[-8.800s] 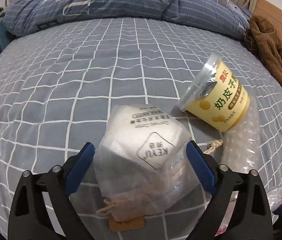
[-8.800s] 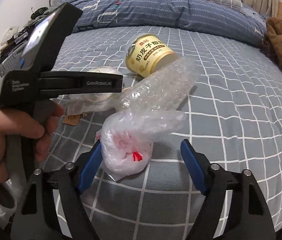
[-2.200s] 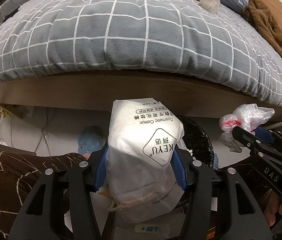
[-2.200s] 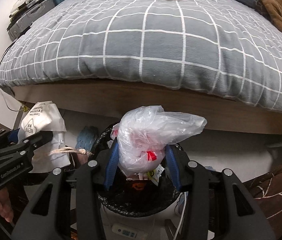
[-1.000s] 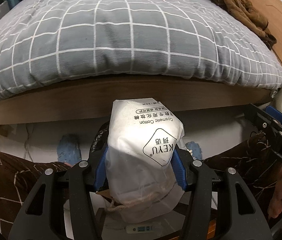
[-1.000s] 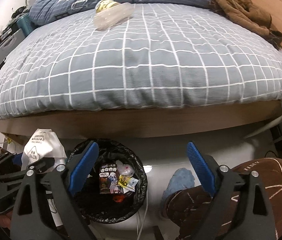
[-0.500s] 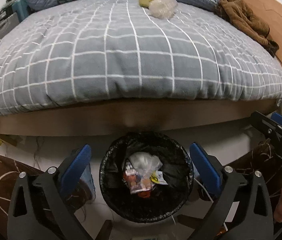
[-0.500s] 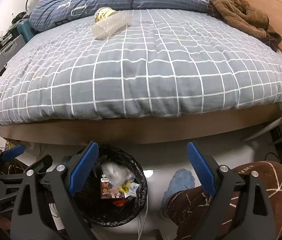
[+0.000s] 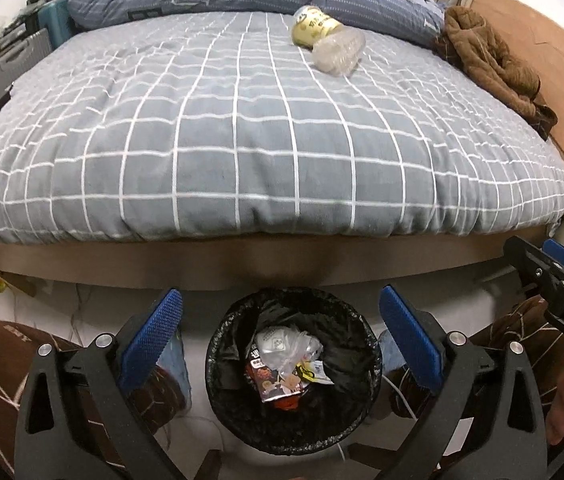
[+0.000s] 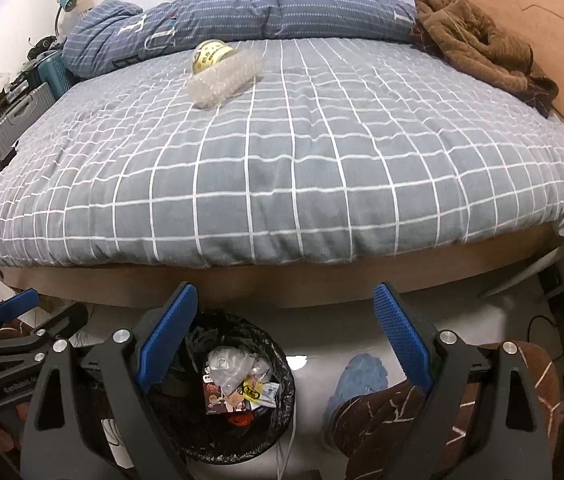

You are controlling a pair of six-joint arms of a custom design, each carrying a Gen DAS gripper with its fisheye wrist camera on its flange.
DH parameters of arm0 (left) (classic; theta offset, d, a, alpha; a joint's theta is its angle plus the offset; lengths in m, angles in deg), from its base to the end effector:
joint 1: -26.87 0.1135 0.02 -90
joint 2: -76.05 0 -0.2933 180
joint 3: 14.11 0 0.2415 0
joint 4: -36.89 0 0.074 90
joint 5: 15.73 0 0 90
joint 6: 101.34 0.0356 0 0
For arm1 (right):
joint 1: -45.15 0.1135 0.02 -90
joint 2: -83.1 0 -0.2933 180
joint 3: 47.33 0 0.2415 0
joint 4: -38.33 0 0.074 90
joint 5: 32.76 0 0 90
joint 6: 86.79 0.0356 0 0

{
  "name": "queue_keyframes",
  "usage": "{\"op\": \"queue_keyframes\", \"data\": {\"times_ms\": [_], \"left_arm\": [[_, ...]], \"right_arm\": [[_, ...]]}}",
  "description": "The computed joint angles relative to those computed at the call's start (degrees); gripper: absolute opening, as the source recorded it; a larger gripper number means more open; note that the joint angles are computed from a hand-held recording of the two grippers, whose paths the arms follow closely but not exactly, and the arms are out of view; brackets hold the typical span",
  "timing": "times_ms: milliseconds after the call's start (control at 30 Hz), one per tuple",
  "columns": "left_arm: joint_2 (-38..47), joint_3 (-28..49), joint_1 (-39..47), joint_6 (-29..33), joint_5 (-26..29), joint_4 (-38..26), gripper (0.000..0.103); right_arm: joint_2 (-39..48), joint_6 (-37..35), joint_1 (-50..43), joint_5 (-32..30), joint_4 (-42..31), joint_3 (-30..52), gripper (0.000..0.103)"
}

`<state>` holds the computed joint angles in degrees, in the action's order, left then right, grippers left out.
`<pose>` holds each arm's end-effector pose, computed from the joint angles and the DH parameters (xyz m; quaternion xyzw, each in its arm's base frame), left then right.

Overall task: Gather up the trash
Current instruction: 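Raise both tools back over the bed toward the yellow cup and bubble wrap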

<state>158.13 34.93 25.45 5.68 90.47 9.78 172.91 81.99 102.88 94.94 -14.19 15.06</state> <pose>0.2356 -0.0158 0.1785 0.1891 0.9385 -0.1003 0.2711 0.1525 0.2008 0.1950 0.2001 0.9217 -0.0422 0.3297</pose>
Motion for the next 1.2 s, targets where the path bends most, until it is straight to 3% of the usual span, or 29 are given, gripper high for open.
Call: {"op": "queue_keyframes", "data": {"times_ms": [233, 567, 1200], "left_arm": [[-1.1, 3.4, -0.2, -0.3, -0.5, -2.2, 0.097], [1.5, 10.0, -0.9, -1.9, -1.2, -4.2, 0.097], [15.8, 29.5, -3.6, -5.0, -4.0, -6.5, 0.097]], "right_arm": [[-0.6, -3.1, -1.6, 1.3, -2.3, 3.1, 0.087], [-0.5, -10.3, -6.4, 2.7, -3.2, 7.7, 0.095], [5.7, -30.6, -23.0, -2.0, 6.6, 16.2, 0.095]]}}
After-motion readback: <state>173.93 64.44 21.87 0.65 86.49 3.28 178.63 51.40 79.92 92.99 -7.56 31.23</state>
